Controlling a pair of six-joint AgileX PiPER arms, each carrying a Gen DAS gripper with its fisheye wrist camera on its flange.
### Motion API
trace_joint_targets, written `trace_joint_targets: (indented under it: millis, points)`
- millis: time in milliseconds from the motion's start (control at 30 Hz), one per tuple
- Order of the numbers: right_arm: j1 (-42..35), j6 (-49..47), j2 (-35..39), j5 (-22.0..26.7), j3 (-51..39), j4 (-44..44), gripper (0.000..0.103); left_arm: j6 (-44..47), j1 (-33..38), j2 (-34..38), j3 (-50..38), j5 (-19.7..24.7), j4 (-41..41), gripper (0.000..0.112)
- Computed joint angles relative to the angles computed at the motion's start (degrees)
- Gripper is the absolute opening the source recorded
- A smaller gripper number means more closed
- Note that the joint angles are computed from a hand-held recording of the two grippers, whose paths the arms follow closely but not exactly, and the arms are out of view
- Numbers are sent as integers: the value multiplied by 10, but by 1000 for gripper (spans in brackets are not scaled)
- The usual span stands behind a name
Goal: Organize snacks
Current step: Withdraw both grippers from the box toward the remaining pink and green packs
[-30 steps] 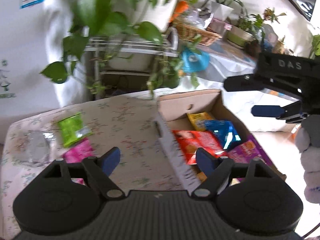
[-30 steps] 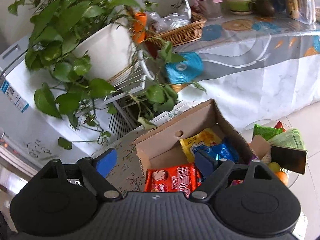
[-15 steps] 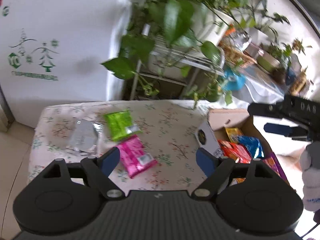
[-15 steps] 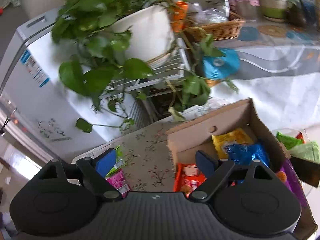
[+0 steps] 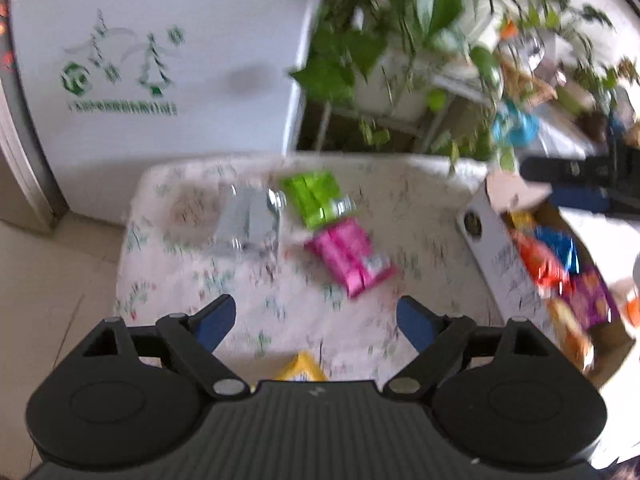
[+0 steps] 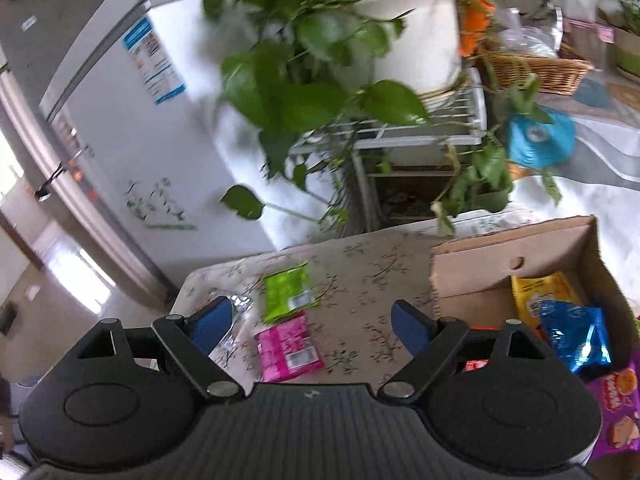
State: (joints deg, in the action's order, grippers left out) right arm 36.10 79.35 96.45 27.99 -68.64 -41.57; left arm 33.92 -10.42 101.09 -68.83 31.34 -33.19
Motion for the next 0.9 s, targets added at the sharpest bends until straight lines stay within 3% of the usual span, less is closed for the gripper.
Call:
trace_joint_targets:
  millis: [67, 233, 433, 600, 900]
  points:
    - [0, -23, 9, -4, -7, 18, 91, 54, 11, 9, -2, 31, -13, 87]
    - [2, -55, 29, 2, -23, 49, 91, 212, 27, 4, 43, 38, -62, 87]
    - [5, -90, 49, 1, -39, 85, 91, 336, 26, 8, 86, 13, -73, 87]
    - [7, -136, 70, 2, -58, 121, 91, 368, 22, 24, 89, 2, -71, 87]
    - [-4, -230, 102, -20, -75, 200, 91, 386, 10, 40, 101, -57, -91, 87]
